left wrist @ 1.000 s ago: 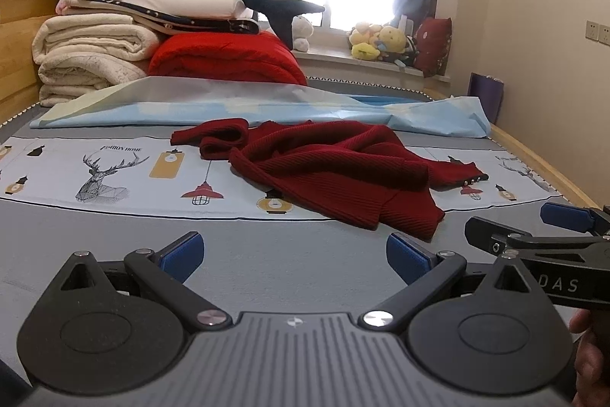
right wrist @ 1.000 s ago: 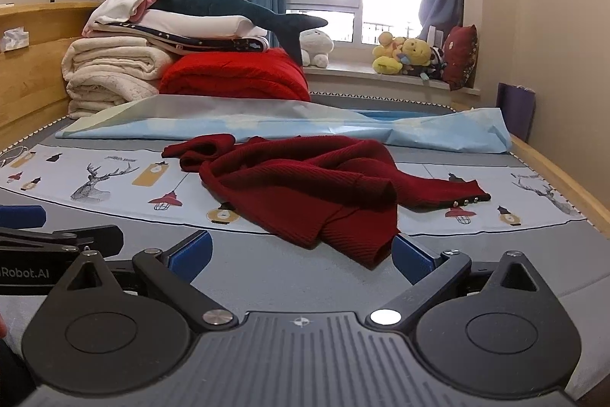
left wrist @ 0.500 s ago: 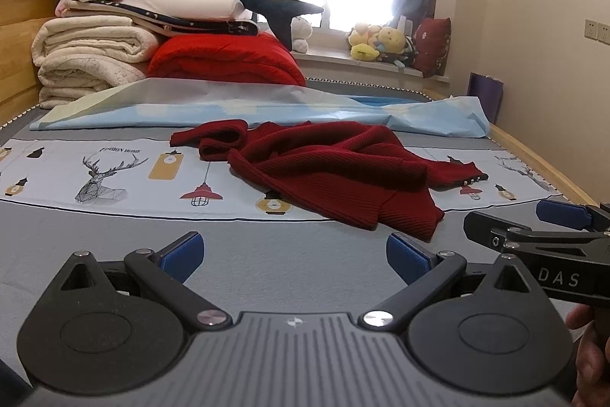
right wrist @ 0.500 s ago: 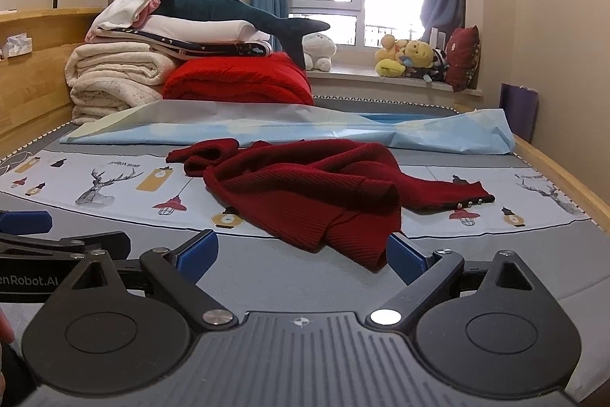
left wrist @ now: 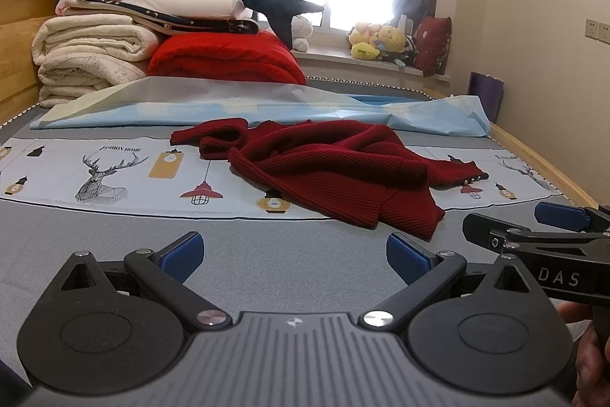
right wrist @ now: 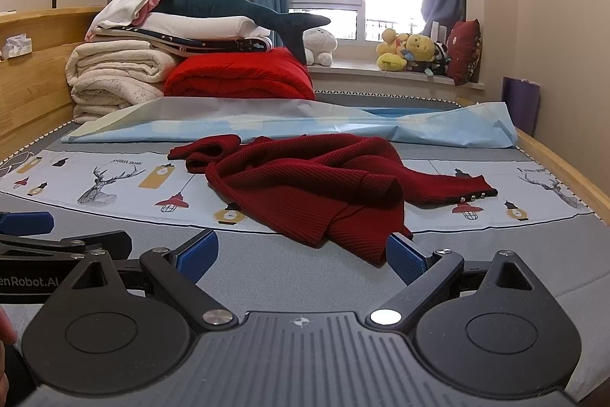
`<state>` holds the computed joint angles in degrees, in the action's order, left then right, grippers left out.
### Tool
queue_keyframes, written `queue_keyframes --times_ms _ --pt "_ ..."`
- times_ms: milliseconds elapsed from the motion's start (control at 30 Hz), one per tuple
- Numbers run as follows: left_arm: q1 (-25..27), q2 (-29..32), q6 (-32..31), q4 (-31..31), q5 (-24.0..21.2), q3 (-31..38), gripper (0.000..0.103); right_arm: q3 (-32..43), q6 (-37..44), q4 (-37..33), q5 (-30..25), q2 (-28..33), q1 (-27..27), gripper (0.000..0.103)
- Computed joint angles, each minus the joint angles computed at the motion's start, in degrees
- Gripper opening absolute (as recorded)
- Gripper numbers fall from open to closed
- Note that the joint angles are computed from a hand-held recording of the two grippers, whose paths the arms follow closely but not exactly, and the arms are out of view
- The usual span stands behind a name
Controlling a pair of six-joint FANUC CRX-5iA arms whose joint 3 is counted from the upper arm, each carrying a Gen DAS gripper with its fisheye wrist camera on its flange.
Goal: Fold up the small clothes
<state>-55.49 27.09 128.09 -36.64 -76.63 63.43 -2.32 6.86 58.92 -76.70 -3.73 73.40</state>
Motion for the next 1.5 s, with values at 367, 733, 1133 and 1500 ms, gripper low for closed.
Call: queue_keyframes --times_ms 367,733,1133,1500 --pt "0.07 -0.21 0.00 0.05 0.27 -0.39 0.102 -0.02 -0.07 0.10 0.27 0.14 -0.02 0.094" --pt "0.03 -0.05 -0.02 0.03 0.09 -0.14 0.102 0.06 -0.09 0.09 0.19 0.23 0.03 0.093" --pt "0.01 -0.14 0.02 -0.05 0.21 -0.35 0.102 0.05 -0.17 0.11 0.25 0.24 0.06 0.093" --pt "-0.24 -0.51 -2.82 -0.90 1.37 -1.59 0.049 0.21 -1.07 3.38 0.31 -1.05 -2.08 0.076"
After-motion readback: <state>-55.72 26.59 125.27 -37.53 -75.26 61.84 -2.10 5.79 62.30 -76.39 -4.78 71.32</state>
